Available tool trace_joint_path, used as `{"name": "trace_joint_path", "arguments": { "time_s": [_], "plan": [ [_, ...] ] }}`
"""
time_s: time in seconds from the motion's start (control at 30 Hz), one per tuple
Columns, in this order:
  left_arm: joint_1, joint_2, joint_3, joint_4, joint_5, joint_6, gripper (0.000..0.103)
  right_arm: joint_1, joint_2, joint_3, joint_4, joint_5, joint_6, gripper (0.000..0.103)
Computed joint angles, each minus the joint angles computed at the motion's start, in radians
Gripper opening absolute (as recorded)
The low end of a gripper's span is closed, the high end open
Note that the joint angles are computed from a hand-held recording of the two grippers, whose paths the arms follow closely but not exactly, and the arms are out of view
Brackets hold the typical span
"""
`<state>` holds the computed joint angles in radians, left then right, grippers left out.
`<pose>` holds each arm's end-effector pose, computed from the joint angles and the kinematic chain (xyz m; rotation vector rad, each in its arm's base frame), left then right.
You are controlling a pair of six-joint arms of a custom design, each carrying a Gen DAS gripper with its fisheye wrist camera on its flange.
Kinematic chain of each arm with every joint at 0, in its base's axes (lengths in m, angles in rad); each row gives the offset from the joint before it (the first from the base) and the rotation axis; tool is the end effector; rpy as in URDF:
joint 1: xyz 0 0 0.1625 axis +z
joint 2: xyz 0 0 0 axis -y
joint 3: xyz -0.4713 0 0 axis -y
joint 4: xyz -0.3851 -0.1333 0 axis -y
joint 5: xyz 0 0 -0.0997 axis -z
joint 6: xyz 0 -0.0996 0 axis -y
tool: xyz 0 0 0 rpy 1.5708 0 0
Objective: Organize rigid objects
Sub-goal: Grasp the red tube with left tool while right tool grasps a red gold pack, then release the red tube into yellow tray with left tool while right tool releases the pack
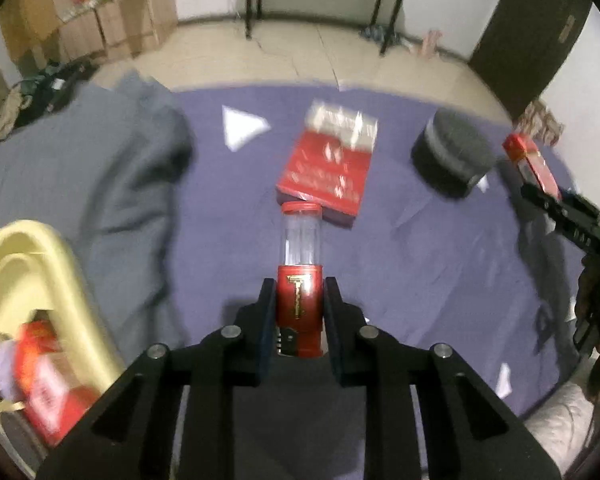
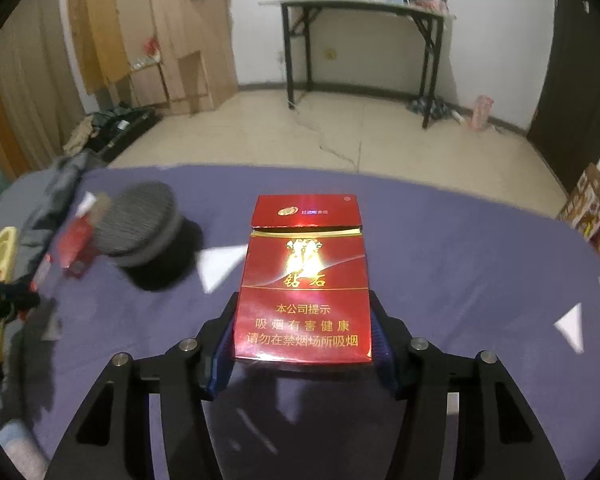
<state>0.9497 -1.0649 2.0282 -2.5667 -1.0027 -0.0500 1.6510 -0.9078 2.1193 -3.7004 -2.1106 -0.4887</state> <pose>-0.1684 -0.5565 0.1779 0.7207 2.4988 -0.2900 0.1262 -0.5456 0.2008 0.3391 -2.2661 0.9714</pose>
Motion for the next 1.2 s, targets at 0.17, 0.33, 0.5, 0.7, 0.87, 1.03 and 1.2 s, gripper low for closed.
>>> {"name": "trace_joint_path", "arguments": {
  "time_s": [0.17, 0.33, 0.5, 0.7, 0.87, 1.03, 1.2],
  "plan": [
    [-0.014, -0.196, 0.017, 0.070, 0.038, -0.055, 0.024, 0.089, -0.067, 0.049, 0.031, 0.043, -0.030, 0.056],
    [0.024, -0.377, 0.029, 0.169, 0.175, -0.052, 0.024, 0.237, -0.057, 0.012, 0.211, 0.076, -0.009, 0.056],
    [0.123, -0.467, 0.055, 0.228, 0.211, -0.066, 0.024, 0.363, 0.071, -0.095, 0.381, 0.091, 0.000, 0.056],
    [0.241, -0.468, 0.104, 0.167, 0.161, -0.038, 0.024, 0.445, 0.290, -0.276, 0.569, 0.056, -0.008, 0.056],
    [0.273, -0.462, 0.095, 0.108, 0.120, 0.024, 0.024, 0.440, 0.428, -0.441, 0.643, 0.009, -0.015, 0.056],
    [0.280, -0.456, 0.080, 0.118, 0.118, 0.076, 0.024, 0.441, 0.484, -0.512, 0.670, -0.001, -0.015, 0.055],
    [0.290, -0.451, 0.074, 0.106, 0.117, 0.093, 0.026, 0.441, 0.493, -0.528, 0.685, -0.017, 0.006, 0.056]
  ]
}}
